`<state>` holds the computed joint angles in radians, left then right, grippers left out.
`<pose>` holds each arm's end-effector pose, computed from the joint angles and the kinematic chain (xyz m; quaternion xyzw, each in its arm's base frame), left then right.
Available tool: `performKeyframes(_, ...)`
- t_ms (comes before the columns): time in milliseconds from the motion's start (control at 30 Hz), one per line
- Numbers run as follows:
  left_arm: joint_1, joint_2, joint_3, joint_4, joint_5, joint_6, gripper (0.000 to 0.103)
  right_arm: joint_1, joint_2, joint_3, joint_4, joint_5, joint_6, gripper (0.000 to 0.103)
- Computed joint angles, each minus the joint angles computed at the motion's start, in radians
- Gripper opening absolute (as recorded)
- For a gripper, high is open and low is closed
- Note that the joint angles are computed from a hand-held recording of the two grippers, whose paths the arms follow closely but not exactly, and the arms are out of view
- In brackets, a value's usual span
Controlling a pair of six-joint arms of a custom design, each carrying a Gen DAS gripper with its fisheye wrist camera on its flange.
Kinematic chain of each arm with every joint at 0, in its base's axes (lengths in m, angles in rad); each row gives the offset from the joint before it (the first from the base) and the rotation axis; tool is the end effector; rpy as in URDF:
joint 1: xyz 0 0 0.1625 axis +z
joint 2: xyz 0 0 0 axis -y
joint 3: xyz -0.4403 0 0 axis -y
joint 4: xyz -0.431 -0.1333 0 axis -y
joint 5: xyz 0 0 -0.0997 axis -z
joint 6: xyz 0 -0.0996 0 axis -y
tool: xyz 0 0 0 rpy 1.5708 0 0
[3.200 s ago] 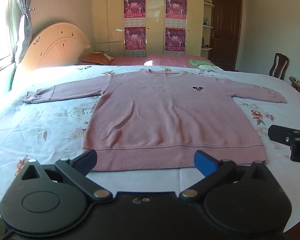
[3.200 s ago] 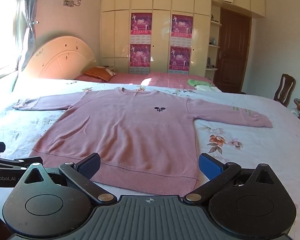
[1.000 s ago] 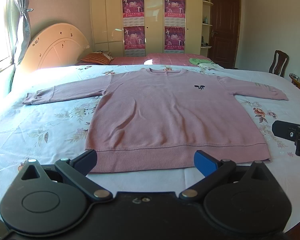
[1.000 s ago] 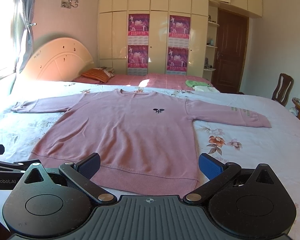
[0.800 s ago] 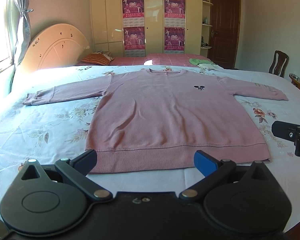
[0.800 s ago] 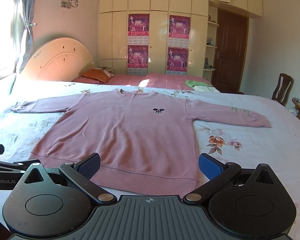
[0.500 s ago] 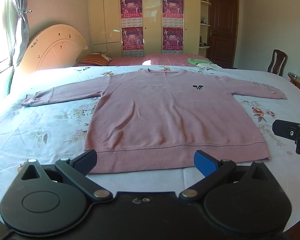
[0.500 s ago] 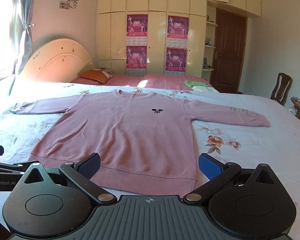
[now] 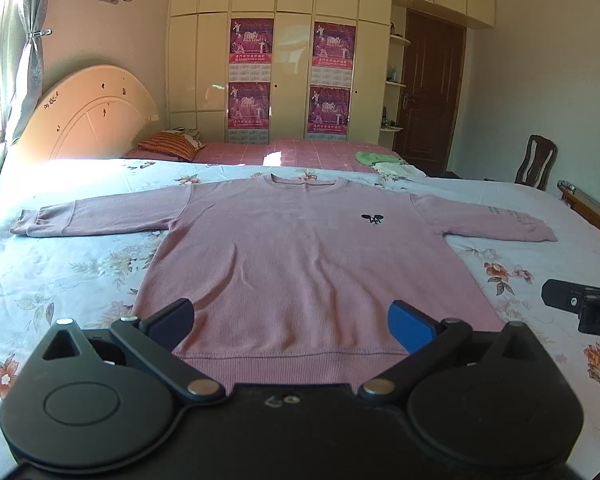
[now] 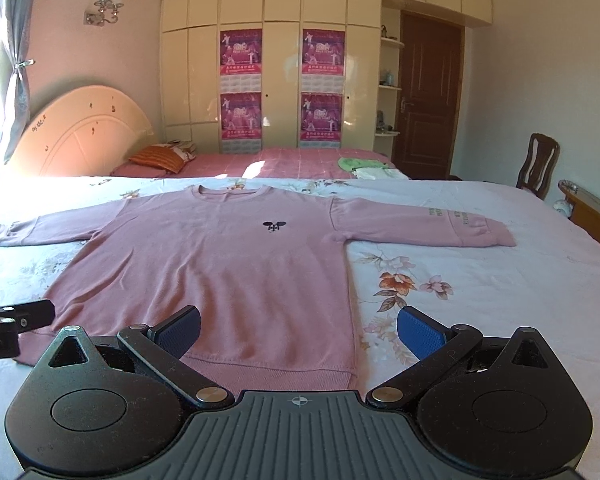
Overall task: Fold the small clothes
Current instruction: 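Move the right gripper to the sweatshirt sleeve cuff and grasp it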
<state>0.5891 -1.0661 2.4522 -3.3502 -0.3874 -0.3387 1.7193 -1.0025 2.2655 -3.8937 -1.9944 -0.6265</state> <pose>-0.2061 -0.4090 0.1277 0.1538 0.8067 -0.4636 0.3326 0.1647 -0.4764 0.1654 0.2204 -0.8212 0.4372 0.2932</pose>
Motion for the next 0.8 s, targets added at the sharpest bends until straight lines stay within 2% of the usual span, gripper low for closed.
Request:
performKeyframes(100, 0.038, 0.011, -0.038, -0.013, -0.039, 0.038, 0.103, -0.018, 0.007, -0.032, 0.004, -0.002, -0.006, 0.103)
performKeyframes(200, 0.061, 0.046, -0.073, -0.054, -0.022, 0.069, 0.103, -0.030, 0.021, -0.069, -0.005, -0.009, -0.025, 0.103)
performKeyframes(400, 0.118, 0.130, -0.163, -0.171, -0.011, 0.268, 0.103, -0.073, 0.031, -0.143, 0.034, -0.004, -0.031, 0.103)
performKeyframes(800, 0.236, 0.225, -0.340, -0.220, -0.012, 0.404, 0.101, -0.161, 0.075, -0.351, 0.138, -0.013, -0.062, 0.103)
